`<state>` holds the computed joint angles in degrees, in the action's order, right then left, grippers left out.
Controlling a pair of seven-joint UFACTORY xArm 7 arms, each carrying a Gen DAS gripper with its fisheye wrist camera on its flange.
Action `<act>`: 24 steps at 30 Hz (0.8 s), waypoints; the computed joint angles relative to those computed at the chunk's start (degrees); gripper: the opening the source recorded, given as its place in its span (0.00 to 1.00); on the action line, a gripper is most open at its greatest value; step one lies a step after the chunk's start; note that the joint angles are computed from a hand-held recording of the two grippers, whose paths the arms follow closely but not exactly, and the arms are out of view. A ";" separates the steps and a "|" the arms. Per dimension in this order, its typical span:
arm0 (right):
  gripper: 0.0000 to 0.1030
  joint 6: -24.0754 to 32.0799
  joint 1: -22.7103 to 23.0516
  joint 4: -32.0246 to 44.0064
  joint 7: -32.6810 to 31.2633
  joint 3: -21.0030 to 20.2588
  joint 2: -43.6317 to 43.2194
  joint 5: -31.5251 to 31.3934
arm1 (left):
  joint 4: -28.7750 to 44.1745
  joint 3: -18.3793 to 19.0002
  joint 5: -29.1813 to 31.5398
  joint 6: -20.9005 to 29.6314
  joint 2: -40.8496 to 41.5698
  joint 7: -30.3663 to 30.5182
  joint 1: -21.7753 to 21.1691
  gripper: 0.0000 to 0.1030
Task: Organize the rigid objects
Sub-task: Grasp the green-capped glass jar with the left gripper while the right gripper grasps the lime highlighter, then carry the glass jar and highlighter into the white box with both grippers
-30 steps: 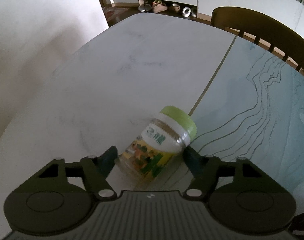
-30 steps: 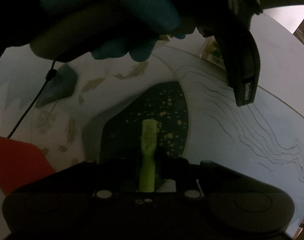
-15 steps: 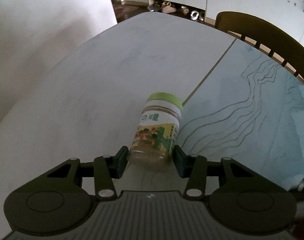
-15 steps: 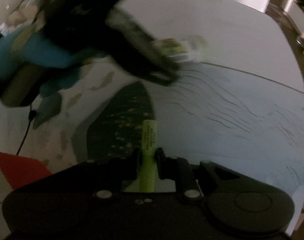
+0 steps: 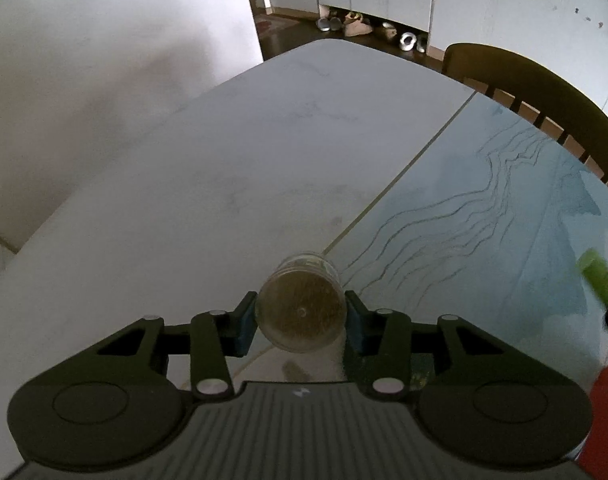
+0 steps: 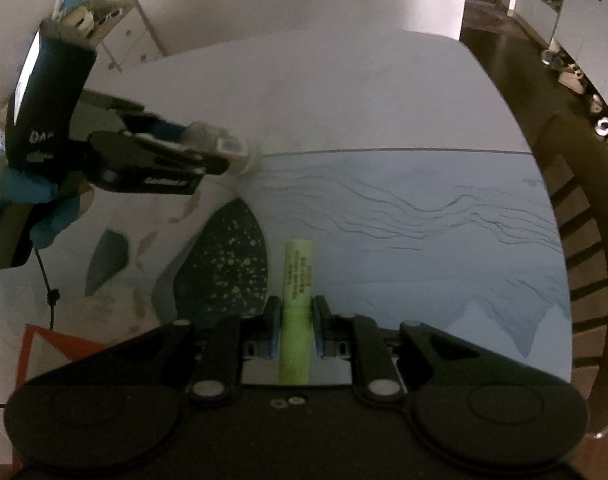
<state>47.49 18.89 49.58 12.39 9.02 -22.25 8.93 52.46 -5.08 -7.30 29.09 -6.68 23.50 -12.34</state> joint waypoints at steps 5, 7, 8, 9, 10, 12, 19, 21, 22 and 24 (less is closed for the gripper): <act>0.15 1.36 0.28 -1.53 1.37 0.13 -4.87 0.56 | -2.57 1.44 -2.36 1.47 -4.34 2.07 0.22 0.42; 0.15 2.02 0.45 -1.88 1.93 0.27 -6.68 0.67 | -3.69 2.04 -3.03 2.58 -6.86 2.97 0.31 0.42; 0.15 2.46 0.54 -1.93 2.24 0.38 -7.60 0.69 | -4.08 2.40 -3.65 3.08 -7.98 3.65 0.17 0.42; 0.15 2.85 0.59 -1.95 2.53 0.56 -8.39 0.56 | -4.52 2.90 -4.32 3.95 -9.44 4.53 0.04 0.42; 0.15 3.32 0.67 -2.04 2.88 0.78 -9.37 0.43 | -5.03 3.39 -4.81 4.78 -10.92 5.38 -0.01 0.42; 0.15 4.46 0.87 -2.08 3.54 1.20 -11.04 0.20 | -6.01 4.11 -5.64 6.27 -13.89 6.58 -0.16 0.42; 0.15 9.10 1.82 -2.07 6.34 3.21 -15.83 -0.60 | -8.82 6.05 -7.55 13.30 -24.40 10.33 -1.29 0.42; 0.15 10.12 2.14 -2.23 7.58 4.10 -17.06 -0.82 | -9.70 6.47 -8.03 15.28 -27.42 11.26 -1.82 0.42; 0.15 10.55 2.31 -2.33 8.10 4.39 -17.62 -0.89 | -10.12 6.69 -8.22 16.41 -29.00 11.87 -2.16 0.42; 0.15 11.46 2.70 -2.57 9.33 5.09 -18.72 -0.95 | -10.97 7.05 -8.61 18.56 -32.15 12.71 -2.69 0.42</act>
